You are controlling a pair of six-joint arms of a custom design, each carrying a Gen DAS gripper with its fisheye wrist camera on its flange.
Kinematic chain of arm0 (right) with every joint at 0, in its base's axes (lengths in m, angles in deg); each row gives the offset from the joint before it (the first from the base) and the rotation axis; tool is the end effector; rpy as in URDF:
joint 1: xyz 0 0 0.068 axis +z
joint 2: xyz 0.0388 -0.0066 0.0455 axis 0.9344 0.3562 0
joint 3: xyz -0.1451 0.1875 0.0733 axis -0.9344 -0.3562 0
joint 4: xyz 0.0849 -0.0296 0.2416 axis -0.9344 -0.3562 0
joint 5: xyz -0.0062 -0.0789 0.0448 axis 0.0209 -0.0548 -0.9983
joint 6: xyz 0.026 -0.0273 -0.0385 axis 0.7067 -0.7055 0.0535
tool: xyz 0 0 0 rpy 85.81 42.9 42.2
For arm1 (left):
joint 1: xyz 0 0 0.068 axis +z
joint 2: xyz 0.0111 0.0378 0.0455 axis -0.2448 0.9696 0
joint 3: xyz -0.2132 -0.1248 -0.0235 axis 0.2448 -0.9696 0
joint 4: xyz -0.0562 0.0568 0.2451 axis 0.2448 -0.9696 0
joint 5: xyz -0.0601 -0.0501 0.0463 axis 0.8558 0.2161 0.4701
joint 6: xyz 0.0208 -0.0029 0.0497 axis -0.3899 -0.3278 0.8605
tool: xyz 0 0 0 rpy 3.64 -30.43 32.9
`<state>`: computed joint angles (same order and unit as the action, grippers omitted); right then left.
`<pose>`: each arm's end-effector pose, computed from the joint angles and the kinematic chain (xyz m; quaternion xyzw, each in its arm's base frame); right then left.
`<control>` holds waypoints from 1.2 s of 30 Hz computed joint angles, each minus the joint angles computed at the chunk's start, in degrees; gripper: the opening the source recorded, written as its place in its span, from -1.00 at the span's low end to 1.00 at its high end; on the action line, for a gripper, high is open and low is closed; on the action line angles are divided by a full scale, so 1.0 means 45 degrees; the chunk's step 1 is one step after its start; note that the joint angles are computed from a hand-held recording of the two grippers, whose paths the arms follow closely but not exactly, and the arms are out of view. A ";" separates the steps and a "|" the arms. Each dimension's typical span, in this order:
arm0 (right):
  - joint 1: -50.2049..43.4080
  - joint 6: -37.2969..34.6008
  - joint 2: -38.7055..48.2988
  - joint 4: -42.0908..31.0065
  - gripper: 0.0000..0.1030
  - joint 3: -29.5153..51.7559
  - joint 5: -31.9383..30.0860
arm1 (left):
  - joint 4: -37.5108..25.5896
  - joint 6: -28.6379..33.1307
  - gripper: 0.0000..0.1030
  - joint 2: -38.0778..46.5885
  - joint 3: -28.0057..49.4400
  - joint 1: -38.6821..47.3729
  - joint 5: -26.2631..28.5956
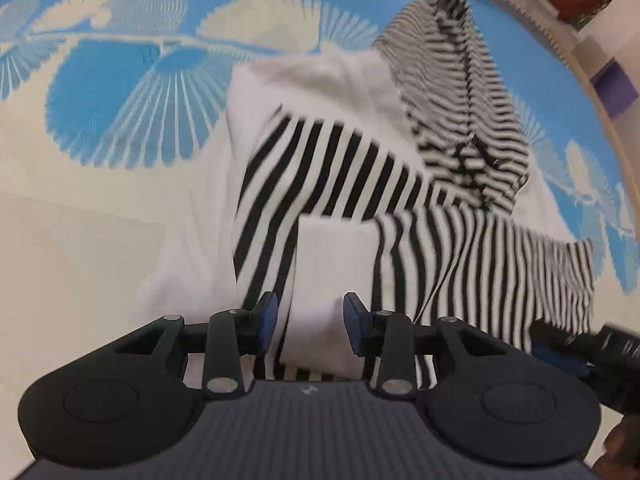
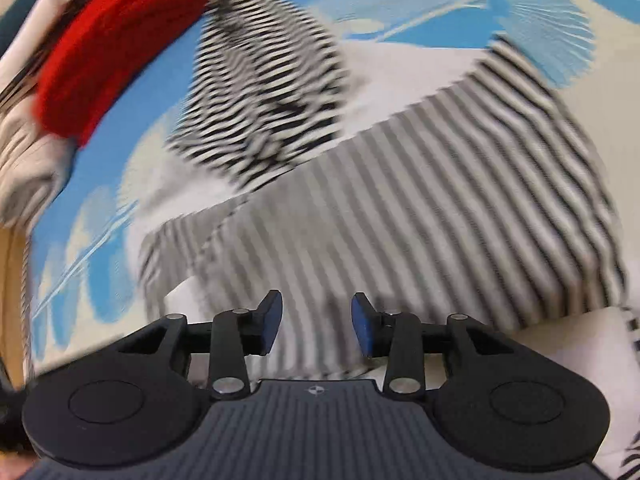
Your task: Fold small clothes
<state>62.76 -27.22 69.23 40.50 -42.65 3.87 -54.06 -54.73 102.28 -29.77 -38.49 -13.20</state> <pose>0.2508 -0.0156 0.1083 0.1975 0.9465 0.1956 0.1638 0.2713 -0.1223 0.1146 -0.1195 0.9744 -0.0962 0.1641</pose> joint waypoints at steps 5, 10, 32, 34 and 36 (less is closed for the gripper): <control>-0.1119 0.0560 0.1239 0.0048 -0.15 0.0350 0.0285 | 0.0284 0.0164 -0.23 0.0260 -0.0141 -0.0034 0.0338; -0.1423 0.0642 0.1306 0.0041 -0.14 0.0220 0.0172 | 0.0063 0.0411 -0.88 0.0087 -0.0042 -0.0481 -0.0447; -0.1490 0.1665 0.0600 0.0108 -0.07 0.0112 0.2775 | -0.0706 0.0595 -0.34 0.0889 0.0686 -0.1697 -0.1454; -0.1244 0.1615 -0.0058 0.0346 -0.06 -0.0209 0.3292 | -0.0915 0.0556 -0.34 0.0568 0.0787 -0.2035 -0.2057; -0.0871 0.1047 -0.0890 0.0678 -0.05 -0.0523 0.3471 | -0.0772 0.0623 -0.32 0.0335 0.0821 -0.2176 -0.2257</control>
<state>58.84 -22.51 65.23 43.56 -45.01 19.49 -57.54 -51.93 103.79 -26.08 -48.28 -23.36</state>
